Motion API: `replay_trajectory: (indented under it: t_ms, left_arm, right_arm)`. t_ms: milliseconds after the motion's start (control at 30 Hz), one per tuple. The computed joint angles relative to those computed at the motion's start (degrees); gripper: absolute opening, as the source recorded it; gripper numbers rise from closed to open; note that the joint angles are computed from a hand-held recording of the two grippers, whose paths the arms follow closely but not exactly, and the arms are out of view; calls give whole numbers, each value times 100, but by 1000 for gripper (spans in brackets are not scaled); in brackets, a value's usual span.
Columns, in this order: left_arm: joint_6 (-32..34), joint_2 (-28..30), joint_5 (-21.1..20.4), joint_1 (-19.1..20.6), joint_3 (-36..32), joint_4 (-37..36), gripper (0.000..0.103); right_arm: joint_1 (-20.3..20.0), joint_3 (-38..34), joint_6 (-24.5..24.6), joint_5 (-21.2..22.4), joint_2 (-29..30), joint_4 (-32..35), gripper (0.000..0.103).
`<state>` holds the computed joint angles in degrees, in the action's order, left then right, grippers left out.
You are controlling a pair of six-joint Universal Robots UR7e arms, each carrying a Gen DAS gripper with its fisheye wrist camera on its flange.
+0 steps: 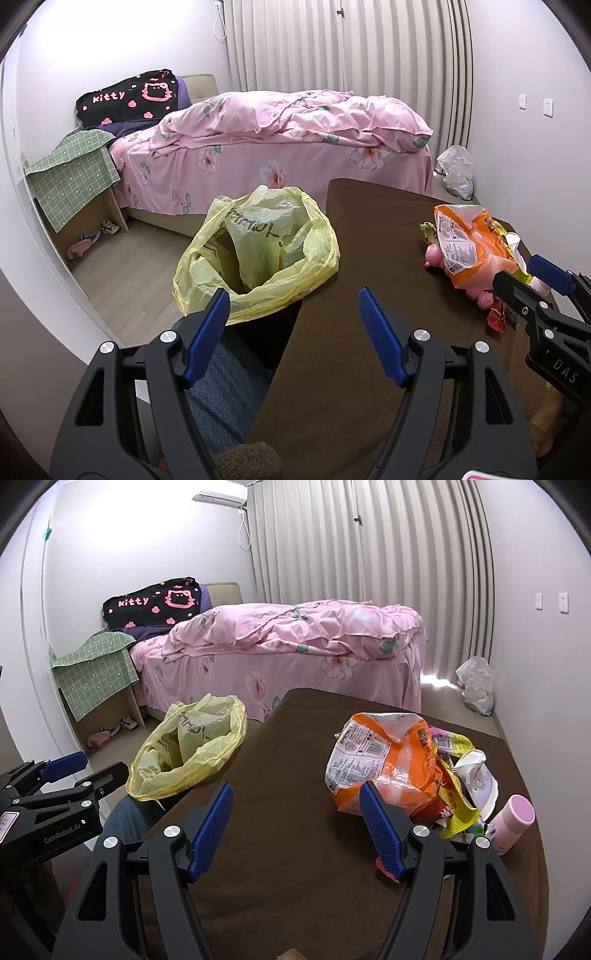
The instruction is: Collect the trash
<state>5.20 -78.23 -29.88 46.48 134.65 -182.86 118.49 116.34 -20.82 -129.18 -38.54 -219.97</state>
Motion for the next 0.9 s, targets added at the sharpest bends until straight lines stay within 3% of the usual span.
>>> replay_trajectory:
  t_ms: [900]
  left_arm:
    - [-151, -62, 42, 58, 15, 37, 69]
  right_arm:
    - [-34, -27, -32, 68, 42, 152, 67]
